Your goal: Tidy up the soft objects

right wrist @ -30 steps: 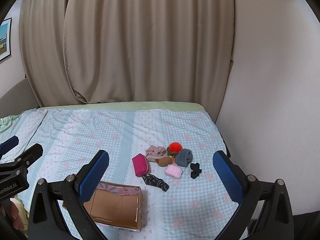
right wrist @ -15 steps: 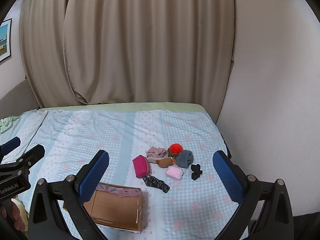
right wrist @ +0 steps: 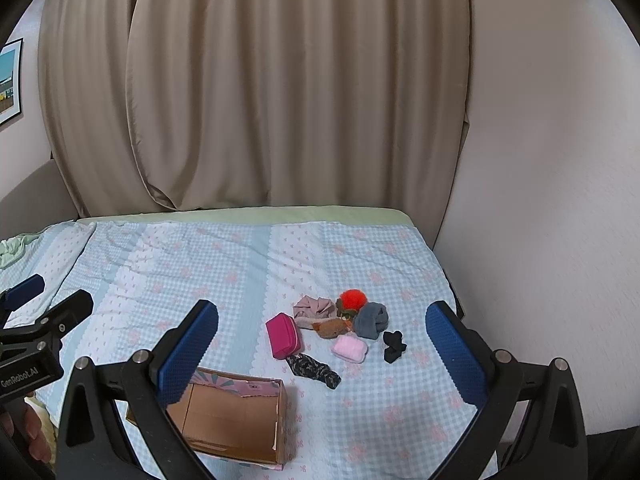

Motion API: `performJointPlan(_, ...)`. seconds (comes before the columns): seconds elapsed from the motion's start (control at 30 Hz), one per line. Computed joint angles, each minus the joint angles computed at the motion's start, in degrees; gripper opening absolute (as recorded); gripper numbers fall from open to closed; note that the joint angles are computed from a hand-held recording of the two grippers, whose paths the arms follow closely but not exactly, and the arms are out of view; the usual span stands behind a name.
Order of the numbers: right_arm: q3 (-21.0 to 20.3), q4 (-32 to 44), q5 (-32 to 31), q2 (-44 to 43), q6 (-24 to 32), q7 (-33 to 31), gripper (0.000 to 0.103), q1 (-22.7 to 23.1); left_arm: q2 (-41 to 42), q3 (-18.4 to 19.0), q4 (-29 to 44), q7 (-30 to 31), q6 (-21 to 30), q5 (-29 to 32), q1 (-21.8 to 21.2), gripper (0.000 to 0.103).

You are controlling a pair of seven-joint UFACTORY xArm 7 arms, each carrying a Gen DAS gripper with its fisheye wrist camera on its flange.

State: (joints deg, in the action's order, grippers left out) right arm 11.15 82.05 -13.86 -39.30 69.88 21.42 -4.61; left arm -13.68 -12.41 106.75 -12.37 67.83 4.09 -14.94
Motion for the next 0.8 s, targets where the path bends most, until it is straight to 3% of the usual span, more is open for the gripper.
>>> performJointPlan(0.8,-0.06,1.6,-0.78,2.12,-0.38,0.51,0.103,-0.01,1.99,0.34,1.51,0.18,-0.1,0.16,-0.58,0.103)
